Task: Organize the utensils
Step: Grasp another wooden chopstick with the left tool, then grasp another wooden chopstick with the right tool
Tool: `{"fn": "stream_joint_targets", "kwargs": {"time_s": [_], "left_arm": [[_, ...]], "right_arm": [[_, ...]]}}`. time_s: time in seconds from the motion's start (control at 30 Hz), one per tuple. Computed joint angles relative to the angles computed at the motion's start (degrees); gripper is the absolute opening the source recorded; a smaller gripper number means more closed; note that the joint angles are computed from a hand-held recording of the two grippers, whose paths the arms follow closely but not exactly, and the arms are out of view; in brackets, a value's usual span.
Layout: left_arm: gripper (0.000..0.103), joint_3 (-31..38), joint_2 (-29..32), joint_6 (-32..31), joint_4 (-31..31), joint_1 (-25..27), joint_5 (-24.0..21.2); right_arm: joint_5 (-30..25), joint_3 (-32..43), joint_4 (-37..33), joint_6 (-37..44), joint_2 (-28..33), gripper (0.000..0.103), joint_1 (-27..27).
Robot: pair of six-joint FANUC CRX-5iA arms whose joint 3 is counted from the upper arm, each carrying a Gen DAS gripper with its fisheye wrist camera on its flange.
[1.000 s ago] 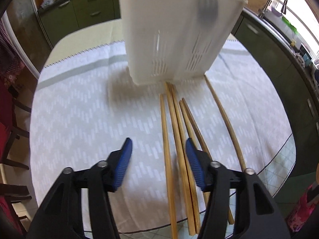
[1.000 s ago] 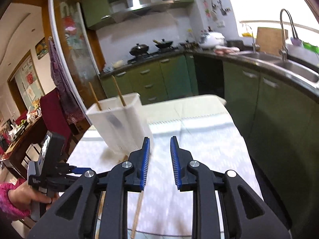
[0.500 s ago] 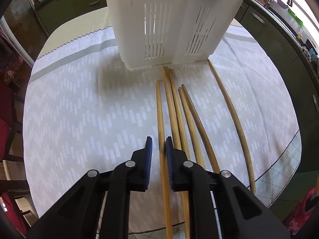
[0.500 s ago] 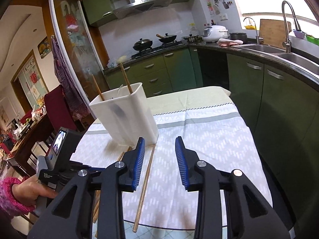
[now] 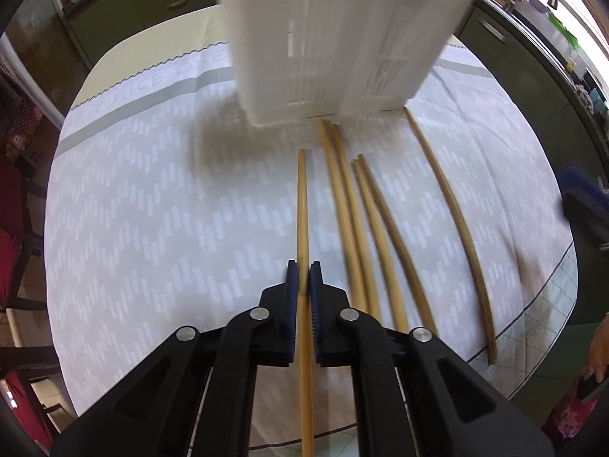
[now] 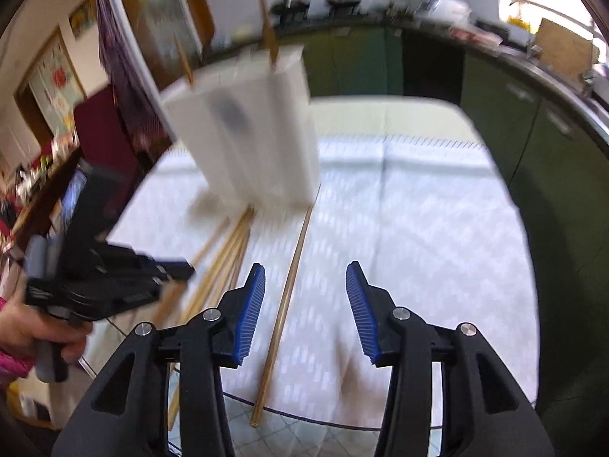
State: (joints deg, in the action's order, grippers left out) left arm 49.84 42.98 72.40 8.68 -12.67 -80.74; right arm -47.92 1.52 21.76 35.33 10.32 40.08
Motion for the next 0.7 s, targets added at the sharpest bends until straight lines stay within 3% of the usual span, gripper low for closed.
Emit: {"fn": "stream_joint_targets", "kwargs": {"time_s": [0.23,0.5,0.7], "left_arm": [[0.007,-0.8,-0.6,0.9,0.0,1.7,0.9],[0.007,-3.2,-2.1,-0.8,0.1,2.7,2.4],[0.007,-3.4,-2.2,-0.5,0.3,2.4,2.7]], "right_arm": [[-8.6,12.6,-7.7,10.3,10.9,0.036,-1.3],[-14.7,21.2,-7.2,11.1,18.2,0.030,-1.8],[-18.2,25.5,-6.8,11.9,21.0,0.017,-2.2]]}}
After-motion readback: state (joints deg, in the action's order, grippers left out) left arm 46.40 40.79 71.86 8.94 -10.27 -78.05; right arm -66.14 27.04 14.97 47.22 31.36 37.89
